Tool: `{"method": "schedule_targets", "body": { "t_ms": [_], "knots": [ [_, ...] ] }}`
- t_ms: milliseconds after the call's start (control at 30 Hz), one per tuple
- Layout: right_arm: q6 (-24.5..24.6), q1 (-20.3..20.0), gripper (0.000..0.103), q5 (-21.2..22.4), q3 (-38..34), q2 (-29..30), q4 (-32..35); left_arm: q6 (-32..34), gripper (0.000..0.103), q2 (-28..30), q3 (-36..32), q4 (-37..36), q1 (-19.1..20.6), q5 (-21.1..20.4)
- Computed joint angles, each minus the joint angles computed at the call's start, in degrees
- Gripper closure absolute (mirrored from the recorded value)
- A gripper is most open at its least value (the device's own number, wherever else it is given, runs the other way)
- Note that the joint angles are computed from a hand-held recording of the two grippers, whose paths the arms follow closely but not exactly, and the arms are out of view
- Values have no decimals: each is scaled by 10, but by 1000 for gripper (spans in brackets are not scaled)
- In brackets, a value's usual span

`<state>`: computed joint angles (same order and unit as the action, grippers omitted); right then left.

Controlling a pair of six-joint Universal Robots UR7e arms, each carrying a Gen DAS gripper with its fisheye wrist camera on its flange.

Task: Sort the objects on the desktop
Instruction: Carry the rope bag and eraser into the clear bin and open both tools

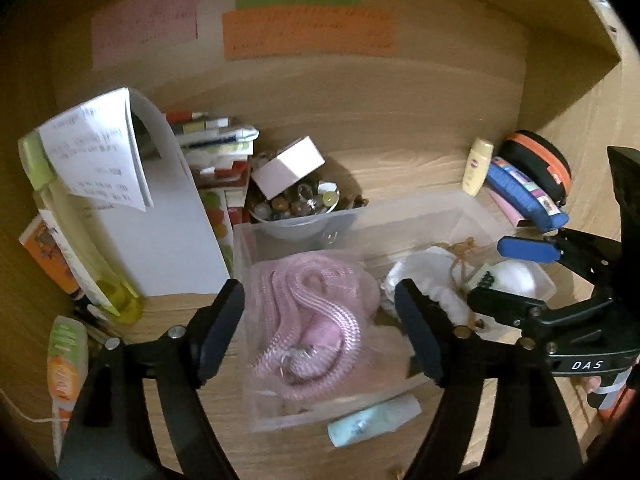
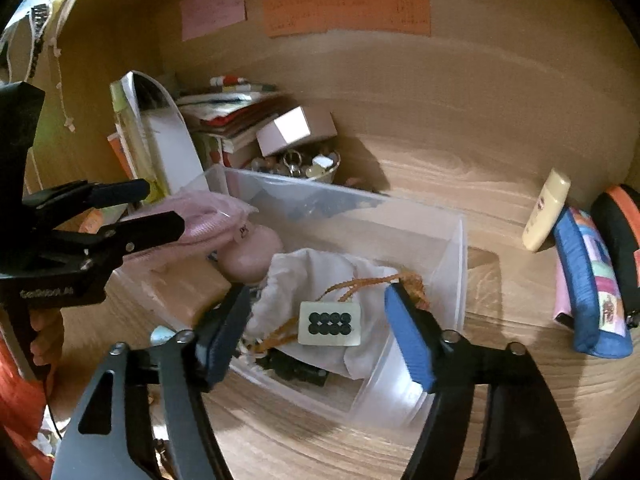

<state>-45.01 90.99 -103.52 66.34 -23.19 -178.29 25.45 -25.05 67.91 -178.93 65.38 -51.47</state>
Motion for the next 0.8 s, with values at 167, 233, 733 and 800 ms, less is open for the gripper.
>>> {"method": "schedule_targets", "body": {
  "t_ms": [167, 233, 733, 800],
  "knots": [
    [-1, 3, 22, 9, 37, -21, -23, 0, 15, -24, 41, -17, -8, 3],
    [-2, 4, 22, 10, 53, -30, -29, -1, 12, -30, 53, -21, -11, 5],
    [-37, -4, 21, 0, 157, -80, -37, -71, 9, -47, 116, 79, -8, 33],
    [-40, -6, 21, 0, 165, -82, -36, -110, 9, -42, 98, 144, 1, 20]
  ]
}}
